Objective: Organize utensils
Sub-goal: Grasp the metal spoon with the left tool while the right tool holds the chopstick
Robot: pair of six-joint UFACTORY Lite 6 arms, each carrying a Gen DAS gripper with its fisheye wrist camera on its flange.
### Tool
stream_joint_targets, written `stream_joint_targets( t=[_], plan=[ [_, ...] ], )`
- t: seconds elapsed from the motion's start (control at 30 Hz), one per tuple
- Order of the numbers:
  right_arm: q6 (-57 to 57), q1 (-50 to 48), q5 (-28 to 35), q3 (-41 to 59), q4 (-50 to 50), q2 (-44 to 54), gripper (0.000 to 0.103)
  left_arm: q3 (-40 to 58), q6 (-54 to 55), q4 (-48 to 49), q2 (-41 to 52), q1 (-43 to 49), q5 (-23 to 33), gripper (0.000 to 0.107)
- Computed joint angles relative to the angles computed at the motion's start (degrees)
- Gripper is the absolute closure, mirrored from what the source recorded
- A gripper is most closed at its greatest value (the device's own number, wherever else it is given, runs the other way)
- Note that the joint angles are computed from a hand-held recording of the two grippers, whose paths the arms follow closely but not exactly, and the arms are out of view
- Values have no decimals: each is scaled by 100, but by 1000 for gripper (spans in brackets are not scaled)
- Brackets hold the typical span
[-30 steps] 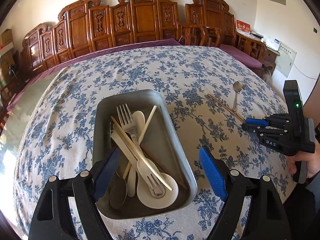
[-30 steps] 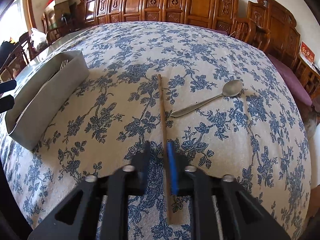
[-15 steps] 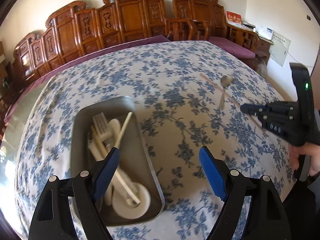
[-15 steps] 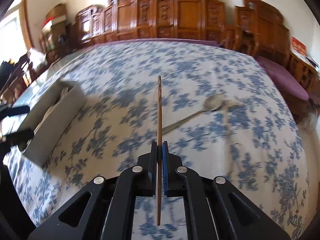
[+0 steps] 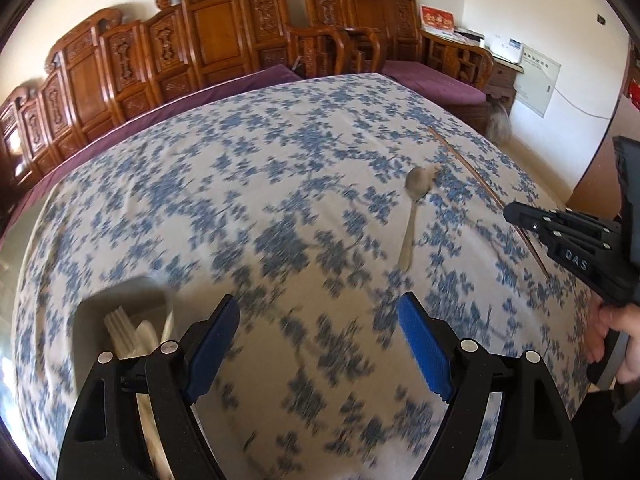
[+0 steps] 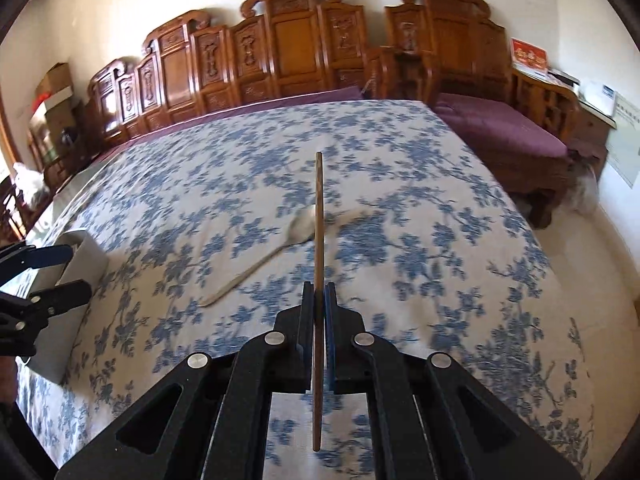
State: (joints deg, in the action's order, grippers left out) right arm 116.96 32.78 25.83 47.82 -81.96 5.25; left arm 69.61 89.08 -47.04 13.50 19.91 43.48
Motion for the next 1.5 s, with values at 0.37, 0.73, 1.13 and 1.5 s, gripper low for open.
stream_joint_targets(
  t=[0.37,0.73,1.13,1.5],
  plan=[
    [651,-667,-304,-782,-604,-750,97,523,-1079,220,866,-1935,-995,31],
    [1659,-1106,-679,-1178,-1496,-1063,97,2092,-2272,782,2363,-2938,-1153,46],
    [2101,-1177,-831,-1155,-1919,-999,97,2951,-2864,1125,3110,-3271,-1244,80],
    [1846,-854,-632,-962,-1563,-767,97,1387,-1732,211,1652,-2726,-1253,81]
  ],
)
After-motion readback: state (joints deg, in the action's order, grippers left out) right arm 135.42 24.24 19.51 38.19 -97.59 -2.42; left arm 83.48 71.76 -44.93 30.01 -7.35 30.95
